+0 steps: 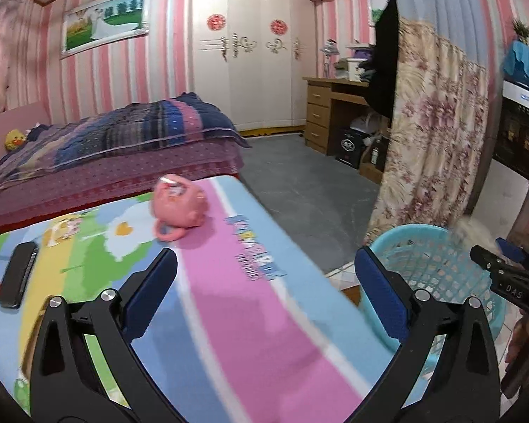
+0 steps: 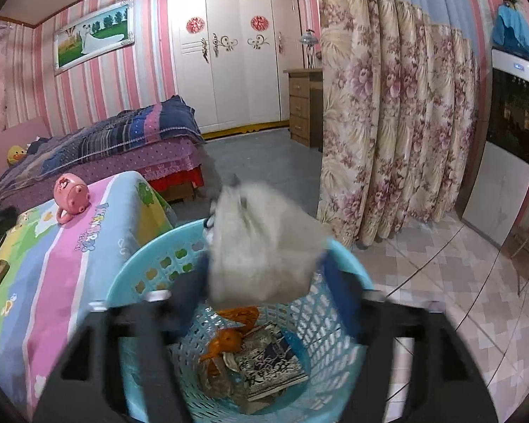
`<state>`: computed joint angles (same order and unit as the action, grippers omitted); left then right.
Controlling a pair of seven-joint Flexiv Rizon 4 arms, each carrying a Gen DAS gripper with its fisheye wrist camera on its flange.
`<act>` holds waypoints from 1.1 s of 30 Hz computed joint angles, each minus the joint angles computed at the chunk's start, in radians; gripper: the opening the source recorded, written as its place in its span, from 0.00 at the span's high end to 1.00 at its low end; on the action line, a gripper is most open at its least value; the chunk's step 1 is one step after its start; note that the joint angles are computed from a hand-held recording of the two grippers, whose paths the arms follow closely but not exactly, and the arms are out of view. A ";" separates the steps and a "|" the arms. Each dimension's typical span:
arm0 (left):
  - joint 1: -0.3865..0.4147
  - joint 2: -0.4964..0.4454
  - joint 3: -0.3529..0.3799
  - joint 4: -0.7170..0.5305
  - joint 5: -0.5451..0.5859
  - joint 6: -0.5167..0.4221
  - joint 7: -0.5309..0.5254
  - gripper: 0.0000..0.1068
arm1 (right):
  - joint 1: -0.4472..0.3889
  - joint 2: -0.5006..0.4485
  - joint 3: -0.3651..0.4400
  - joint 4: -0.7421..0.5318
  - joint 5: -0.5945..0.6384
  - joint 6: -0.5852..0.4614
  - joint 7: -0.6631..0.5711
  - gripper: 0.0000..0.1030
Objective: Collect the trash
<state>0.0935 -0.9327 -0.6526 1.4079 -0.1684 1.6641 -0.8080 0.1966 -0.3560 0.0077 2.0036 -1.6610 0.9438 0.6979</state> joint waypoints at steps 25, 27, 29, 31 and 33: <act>0.556 0.245 -0.160 0.418 0.305 0.198 -0.291 0.09 | 0.332 -0.091 0.042 -0.275 0.057 -0.156 -0.178 0.04; 0.572 0.253 -0.148 0.430 0.317 0.204 -0.308 0.09 | 0.363 -0.118 0.034 -0.306 0.075 -0.162 -0.217 0.04; 0.591 0.254 -0.149 0.439 0.327 0.200 -0.321 0.09 | 0.382 -0.131 0.024 -0.323 0.086 -0.152 -0.234 0.04; 0.601 0.254 -0.150 0.443 0.330 0.193 -0.328 0.09 | 0.398 -0.139 0.017 -0.337 0.095 -0.142 -0.239 0.04; 0.608 0.254 -0.149 0.445 0.330 0.191 -0.335 0.09 | 0.413 -0.144 0.012 -0.346 0.106 -0.142 -0.233 0.04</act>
